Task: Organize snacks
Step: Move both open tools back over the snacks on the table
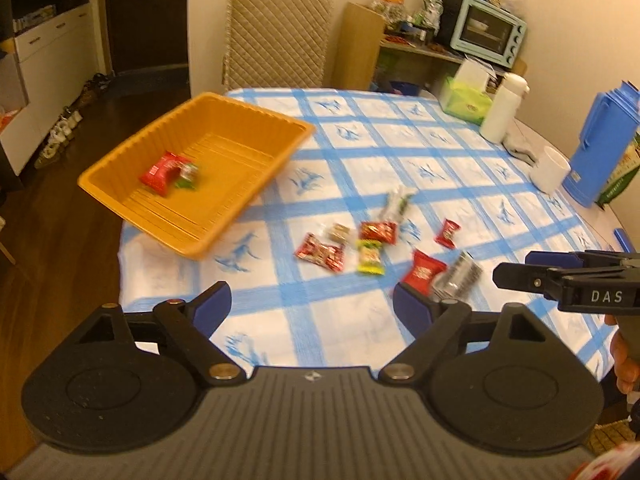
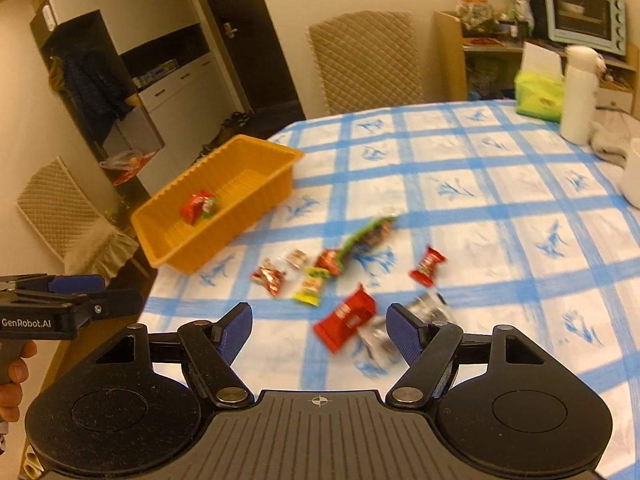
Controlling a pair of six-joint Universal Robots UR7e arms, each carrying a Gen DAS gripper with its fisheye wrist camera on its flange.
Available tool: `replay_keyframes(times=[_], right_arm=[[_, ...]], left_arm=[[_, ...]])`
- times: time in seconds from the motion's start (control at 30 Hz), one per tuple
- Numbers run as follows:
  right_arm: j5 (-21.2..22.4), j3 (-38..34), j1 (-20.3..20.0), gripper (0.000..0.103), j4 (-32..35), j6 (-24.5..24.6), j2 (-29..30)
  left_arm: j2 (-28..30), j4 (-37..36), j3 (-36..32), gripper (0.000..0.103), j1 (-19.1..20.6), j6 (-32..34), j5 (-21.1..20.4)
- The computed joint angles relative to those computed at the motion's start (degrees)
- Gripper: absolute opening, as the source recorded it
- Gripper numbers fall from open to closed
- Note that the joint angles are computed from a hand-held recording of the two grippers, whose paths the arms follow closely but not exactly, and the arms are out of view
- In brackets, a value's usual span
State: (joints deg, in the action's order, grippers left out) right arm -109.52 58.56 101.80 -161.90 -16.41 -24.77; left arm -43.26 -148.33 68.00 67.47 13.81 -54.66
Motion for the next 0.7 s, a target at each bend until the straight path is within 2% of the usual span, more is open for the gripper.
replay_keyframes(times=[0.33, 0.7], right_arm=[[-2.8, 3.9, -1.5, 0.074, -1.0, 2.8, -2.1], [-4.7, 2.8, -2.6, 0.074, 1.0, 6.6, -1.4]], left_arm=[[2.4, 1.9, -0.6, 0.078, 0.0, -0.9, -0.5], [5.6, 5.7, -4.5, 0.069, 0.8, -1.2, -0.4]])
